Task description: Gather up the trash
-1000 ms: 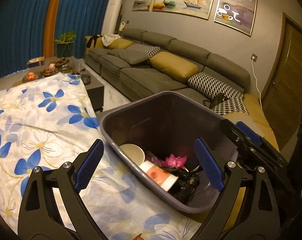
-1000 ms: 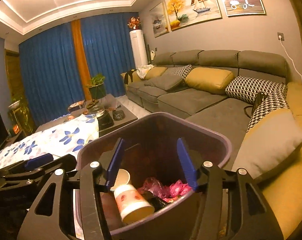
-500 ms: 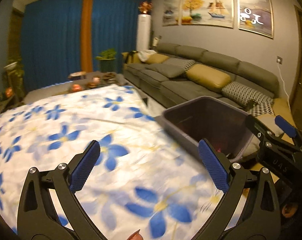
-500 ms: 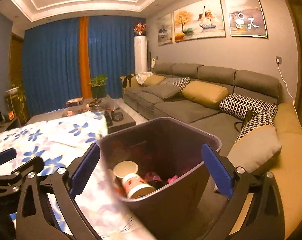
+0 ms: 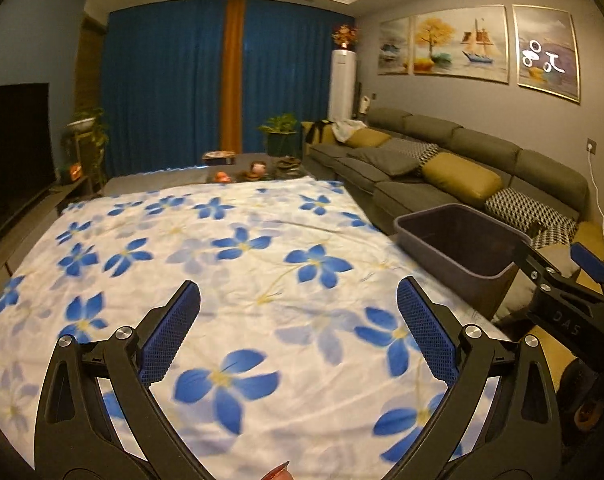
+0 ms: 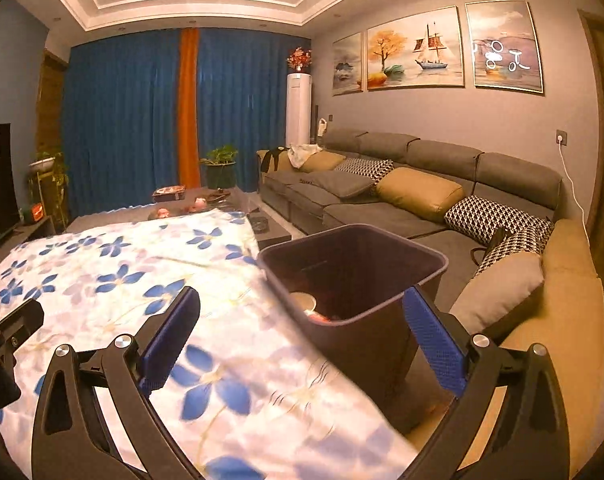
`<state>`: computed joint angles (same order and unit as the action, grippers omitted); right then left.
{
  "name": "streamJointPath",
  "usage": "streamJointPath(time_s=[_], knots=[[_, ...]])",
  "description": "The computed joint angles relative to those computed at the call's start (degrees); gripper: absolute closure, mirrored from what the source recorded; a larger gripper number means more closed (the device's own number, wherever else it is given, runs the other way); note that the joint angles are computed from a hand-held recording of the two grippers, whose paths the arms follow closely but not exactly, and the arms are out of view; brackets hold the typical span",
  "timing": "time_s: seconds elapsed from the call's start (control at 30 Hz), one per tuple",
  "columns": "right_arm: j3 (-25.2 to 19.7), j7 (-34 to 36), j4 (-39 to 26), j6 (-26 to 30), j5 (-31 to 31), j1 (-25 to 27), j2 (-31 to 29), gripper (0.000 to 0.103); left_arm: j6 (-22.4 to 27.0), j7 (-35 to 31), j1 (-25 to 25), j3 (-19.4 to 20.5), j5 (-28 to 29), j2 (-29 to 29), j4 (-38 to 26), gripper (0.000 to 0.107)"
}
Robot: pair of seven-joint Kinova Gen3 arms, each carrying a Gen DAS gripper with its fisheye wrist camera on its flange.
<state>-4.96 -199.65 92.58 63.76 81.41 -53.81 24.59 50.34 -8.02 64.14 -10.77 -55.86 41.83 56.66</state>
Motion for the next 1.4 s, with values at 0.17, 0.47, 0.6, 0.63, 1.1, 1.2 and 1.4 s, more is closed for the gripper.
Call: streamJointPath(time_s=[0.17, 0.47, 0.6, 0.63, 1.1, 1.2, 1.4], knots=[[-1.1, -1.1, -0.1, 4.4, -0.6, -3.6, -0.4, 0.006, -1.3, 6.6, 2.0, -0.7, -3.8, -4.6, 8.9, 0.01], [-3.0, -2.4, 0.6, 9.1, -0.4, -7.7, -0.9, 0.006, 0.0, 13.7, 1.9, 3.6, -10.8, -8.6, 16.1, 0.01], [-3.2, -2.4, 0.5, 10.6, 0.1, -8.8, -0.8, 0.006, 0.9, 16.1, 1.4, 5.6, -13.0, -9.6, 17.8, 0.01], [-3.3, -2.3, 0.5, 10.9, 0.3, -9.0, -0.9, 0.006, 1.1, 16.5, 1.4, 6.0, -13.6, -9.8, 18.2, 0.01], [-4.3, -3.5, 1.4, 12.8, 1.5, -10.3, -1.4, 0.006, 3.7, 19.1, 0.8, 9.6, -17.2, -11.0, 19.5, 0.01], [-4.4, -3.5, 1.3, 13.0, 1.6, -10.4, -1.4, 0.006, 4.0, 19.4, 0.8, 9.8, -17.6, -11.1, 19.5, 0.01], [-4.5, -3.5, 1.4, 12.9, 1.3, -10.3, -1.4, 0.006, 3.9, 19.4, 0.5, 10.2, -17.7, -11.2, 19.6, 0.01]])
